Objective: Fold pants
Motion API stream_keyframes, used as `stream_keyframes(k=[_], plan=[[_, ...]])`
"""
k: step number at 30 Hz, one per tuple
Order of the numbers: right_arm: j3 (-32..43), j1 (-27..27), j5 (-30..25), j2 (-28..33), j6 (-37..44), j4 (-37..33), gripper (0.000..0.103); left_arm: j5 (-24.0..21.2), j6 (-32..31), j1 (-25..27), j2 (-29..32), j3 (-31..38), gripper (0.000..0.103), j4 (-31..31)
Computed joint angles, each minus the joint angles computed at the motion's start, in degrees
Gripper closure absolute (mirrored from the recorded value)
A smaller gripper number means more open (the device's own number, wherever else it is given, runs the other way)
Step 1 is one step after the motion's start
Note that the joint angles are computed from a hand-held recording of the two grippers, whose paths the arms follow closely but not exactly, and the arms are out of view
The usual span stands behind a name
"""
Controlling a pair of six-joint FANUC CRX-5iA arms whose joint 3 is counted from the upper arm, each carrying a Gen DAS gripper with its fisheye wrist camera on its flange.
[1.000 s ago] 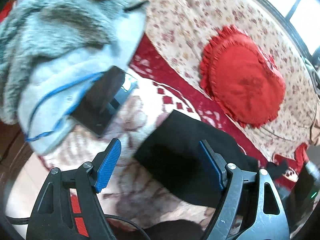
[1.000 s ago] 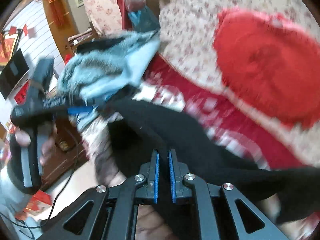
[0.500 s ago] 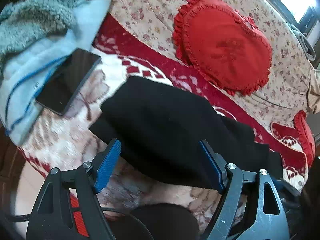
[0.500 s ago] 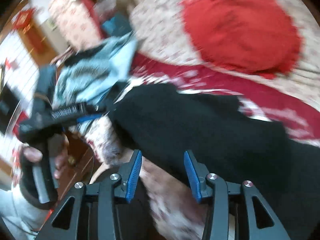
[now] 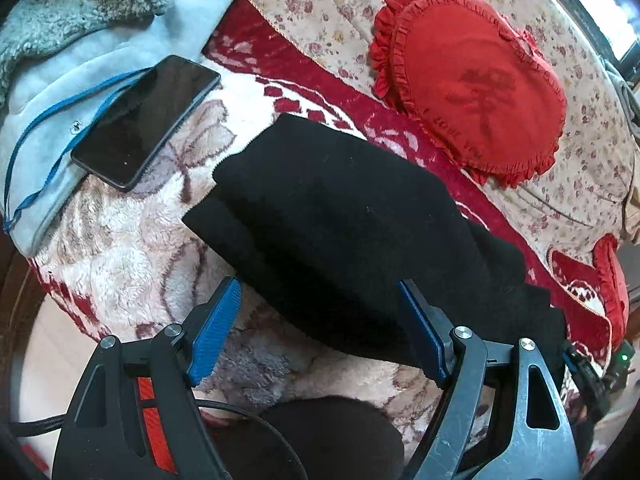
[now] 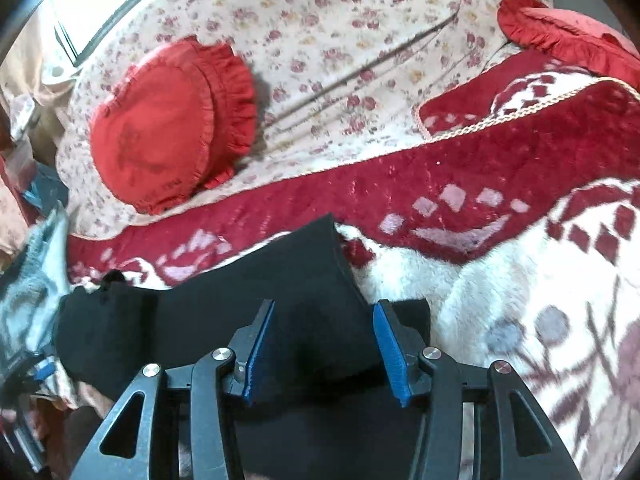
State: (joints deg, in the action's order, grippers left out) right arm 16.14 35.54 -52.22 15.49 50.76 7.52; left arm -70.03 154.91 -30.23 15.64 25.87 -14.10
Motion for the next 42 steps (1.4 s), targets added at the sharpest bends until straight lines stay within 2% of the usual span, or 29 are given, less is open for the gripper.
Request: stream_keyframes(k=[2, 4, 6, 8, 11, 22, 23, 24, 25, 26, 29, 33, 38, 42], plan=[[1.9, -0.9, -1.3, 1.8, 1.5, -2.6, 0.055, -0.5, 0.0, -0.2, 0.4, 0.7, 0.023, -0.4], [0.8, -1.6, 1.7, 1.4, 1.6, -4.3, 0.063, -1.0, 0.1, -0.4, 0.6, 1.2, 0.023, -0.9], [0.0, -1.7, 3.2, 0.5, 1.9, -5.0, 0.085, -0.9, 0.3, -0.3, 0.5, 1.2, 0.023, -0.8], [-2.2, -1.6, 4.9, -1.5, 2.1, -5.0, 0.086, 0.2, 0.7, -0.1, -0.1, 0.3, 0.023, -0.4], [-2.9, -1.0, 4.3, -2.7, 2.8, -4.1, 0.086, 3.3, 1.7, 0.4, -1.6, -2.0, 0.023, 0.7], [-3.9, -0.5, 5.3, -3.3, 2.7, -4.2, 0.086, 12.5, 5.6, 3.6, -3.3, -8.4, 0.023, 7.6], [-4.1, -0.5, 5.5, -3.5, 2.5, -4.1, 0.086, 13.0, 5.8, 3.6, -3.1, -8.2, 0.028, 7.6], [-4.3, -0.5, 5.7, -3.7, 2.3, -4.1, 0.086, 12.4, 6.0, 3.4, -2.5, -7.1, 0.042, 6.8], [-4.5, -0.5, 5.9, -4.0, 2.4, -4.1, 0.087, 10.7, 6.1, 3.2, -1.8, -5.6, 0.050, 6.0], [-4.8, -0.4, 6.2, -4.4, 2.3, -4.0, 0.087, 8.7, 5.9, 2.9, -0.8, -3.9, 0.067, 5.0], [-5.4, -0.1, 7.1, -5.5, 1.8, -3.1, 0.088, 8.8, 5.5, 3.0, -1.0, -3.6, 0.085, 4.9], [-6.8, 0.8, 8.5, -7.9, 0.8, -0.7, 0.090, 9.8, 4.5, 2.4, -2.7, -4.0, 0.091, 3.8], [-8.9, 2.1, 9.4, -11.4, -1.1, 2.8, 0.090, 9.5, 3.8, 1.0, -3.8, -3.5, 0.093, 2.3], [-11.3, 2.8, 8.4, -13.9, -2.1, 4.1, 0.091, 6.9, 4.1, -0.4, -4.4, -3.8, 0.096, -0.8]])
